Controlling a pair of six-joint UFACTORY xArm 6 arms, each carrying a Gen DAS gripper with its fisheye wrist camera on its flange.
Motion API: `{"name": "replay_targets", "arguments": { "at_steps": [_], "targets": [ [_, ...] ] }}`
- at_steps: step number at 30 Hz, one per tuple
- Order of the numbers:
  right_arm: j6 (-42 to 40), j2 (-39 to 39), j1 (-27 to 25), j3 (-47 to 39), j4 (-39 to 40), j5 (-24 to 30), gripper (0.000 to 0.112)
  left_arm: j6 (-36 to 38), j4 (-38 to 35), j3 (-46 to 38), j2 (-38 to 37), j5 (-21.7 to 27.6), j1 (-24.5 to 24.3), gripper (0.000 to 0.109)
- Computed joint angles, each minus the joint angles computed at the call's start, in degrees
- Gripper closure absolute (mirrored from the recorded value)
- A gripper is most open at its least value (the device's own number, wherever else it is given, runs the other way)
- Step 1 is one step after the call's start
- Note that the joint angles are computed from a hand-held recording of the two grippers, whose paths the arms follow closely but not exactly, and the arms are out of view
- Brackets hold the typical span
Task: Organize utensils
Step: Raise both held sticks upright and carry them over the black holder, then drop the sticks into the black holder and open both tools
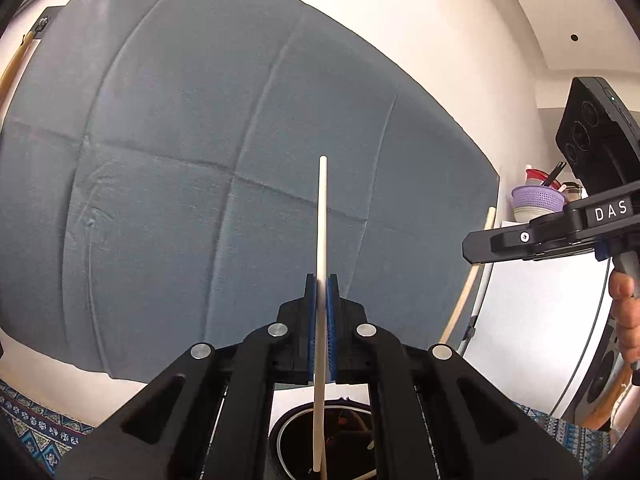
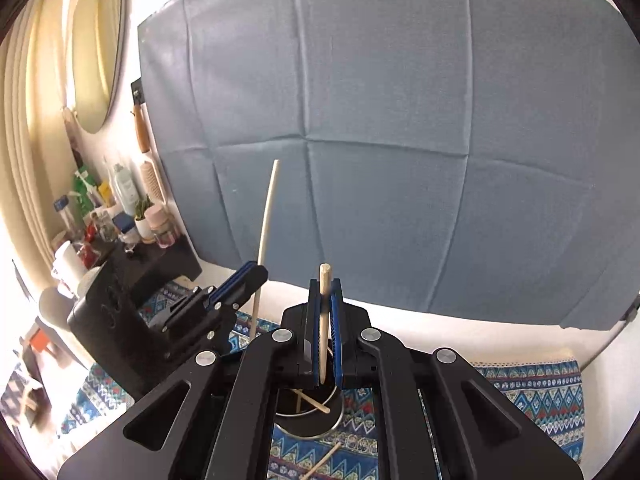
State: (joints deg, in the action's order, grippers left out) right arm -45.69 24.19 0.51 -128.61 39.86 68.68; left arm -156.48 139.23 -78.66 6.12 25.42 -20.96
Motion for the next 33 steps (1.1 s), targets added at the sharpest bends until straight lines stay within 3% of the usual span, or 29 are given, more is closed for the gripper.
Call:
{"name": "replay_targets", "arguments": {
  "at_steps": [12,23,25,27,31,33],
  "targets": [
    [-1.7,-1.5,0.5,8.5,-1.6,-1.8,0.108,-0.5,1.5,3.0,1.0,0.4,-0.8,0.103],
    [-2.8,-4.2,-0.4,12.8,1.0,-1.7,0.106,5.2,-3.5,6.4,-2.6,0.7,-1.2,0.103],
    [-2.7,-5.0,-0.7,13.5,1.1,-2.3,0.104,7.0,-5.1,6.8,-3.2,0.4,-1.3,0.097],
    [-2.5,-5.5,-1.3,13.8,1.8,-2.0,0.09,8.5,-6.6,7.9,-4.2,1.4,-1.7,0.075],
    [-2.8,-7.7,-2.2,16.4,2.5,-3.8,0.072,11.1,-9.5,9.4,-5.9,2.3,-2.2,0.062],
    [-2.4,-8.1,-2.8,16.7,2.7,-3.7,0.062,12.9,-11.1,10.2,-6.9,3.0,-2.5,0.045]
  ]
}}
